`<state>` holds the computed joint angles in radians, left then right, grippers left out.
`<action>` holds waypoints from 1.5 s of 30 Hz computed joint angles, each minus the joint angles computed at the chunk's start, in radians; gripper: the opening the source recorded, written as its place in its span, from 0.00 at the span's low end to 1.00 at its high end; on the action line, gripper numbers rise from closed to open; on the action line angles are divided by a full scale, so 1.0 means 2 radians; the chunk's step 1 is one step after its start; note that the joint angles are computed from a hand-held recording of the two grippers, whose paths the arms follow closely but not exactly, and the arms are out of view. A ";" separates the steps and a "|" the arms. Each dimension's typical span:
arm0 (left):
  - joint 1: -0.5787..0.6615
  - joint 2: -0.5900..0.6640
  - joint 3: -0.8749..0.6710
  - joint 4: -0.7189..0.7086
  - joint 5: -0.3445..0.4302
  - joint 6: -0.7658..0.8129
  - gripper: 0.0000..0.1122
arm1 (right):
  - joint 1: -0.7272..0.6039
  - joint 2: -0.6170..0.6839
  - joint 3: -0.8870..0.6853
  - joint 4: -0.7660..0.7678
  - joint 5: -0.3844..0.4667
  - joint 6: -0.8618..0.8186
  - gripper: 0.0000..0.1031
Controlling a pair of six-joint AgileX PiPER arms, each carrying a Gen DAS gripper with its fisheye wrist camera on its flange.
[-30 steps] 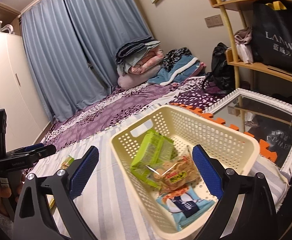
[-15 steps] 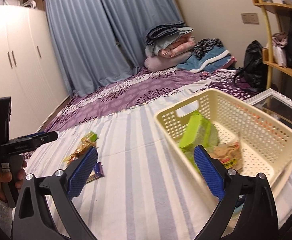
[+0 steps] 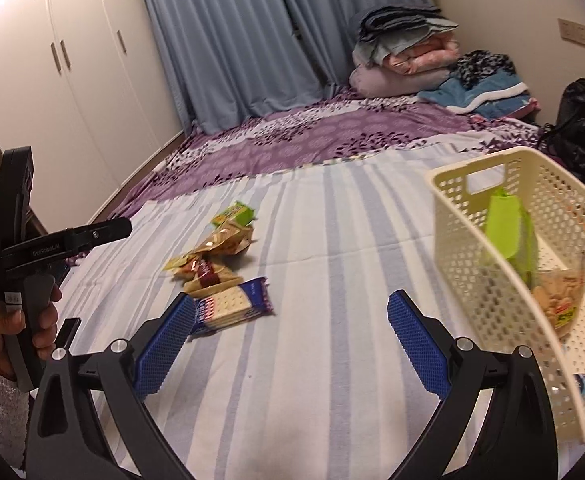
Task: Organize snacks
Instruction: 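Move both grippers back over the remaining snack pile, then grasp the blue cracker pack with the right gripper while the left gripper grasps the yellow biscuit packet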
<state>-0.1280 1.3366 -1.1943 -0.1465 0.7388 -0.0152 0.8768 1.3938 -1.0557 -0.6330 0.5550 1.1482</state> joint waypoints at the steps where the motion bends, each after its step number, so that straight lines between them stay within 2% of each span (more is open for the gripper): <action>1: 0.006 -0.001 0.005 -0.007 -0.001 0.006 0.89 | 0.002 0.010 -0.007 0.011 -0.002 -0.012 0.93; 13: 0.068 -0.017 0.051 -0.066 -0.008 0.062 0.89 | -0.003 0.134 -0.102 0.138 -0.009 -0.163 0.93; 21: 0.109 -0.018 0.071 -0.103 -0.007 0.099 0.89 | 0.013 0.213 -0.180 0.174 0.014 -0.242 0.93; 28: 0.125 -0.016 0.084 -0.119 -0.007 0.122 0.89 | 0.008 0.288 -0.263 0.213 0.054 -0.313 0.93; 33: 0.136 -0.012 0.090 -0.127 -0.008 0.129 0.89 | 0.017 0.310 -0.295 0.194 0.073 -0.315 0.95; 38: 0.139 -0.005 0.093 -0.133 -0.009 0.133 0.89 | 0.031 0.338 -0.332 0.136 0.107 -0.300 0.95; 45: 0.132 -0.003 0.098 -0.131 -0.010 0.134 0.89 | 0.021 0.323 -0.310 0.134 0.100 -0.309 0.95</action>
<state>0.1362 1.3304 -0.9985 -0.4079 0.7183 0.2523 0.9183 2.0407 -1.6763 -0.3648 0.7543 0.5299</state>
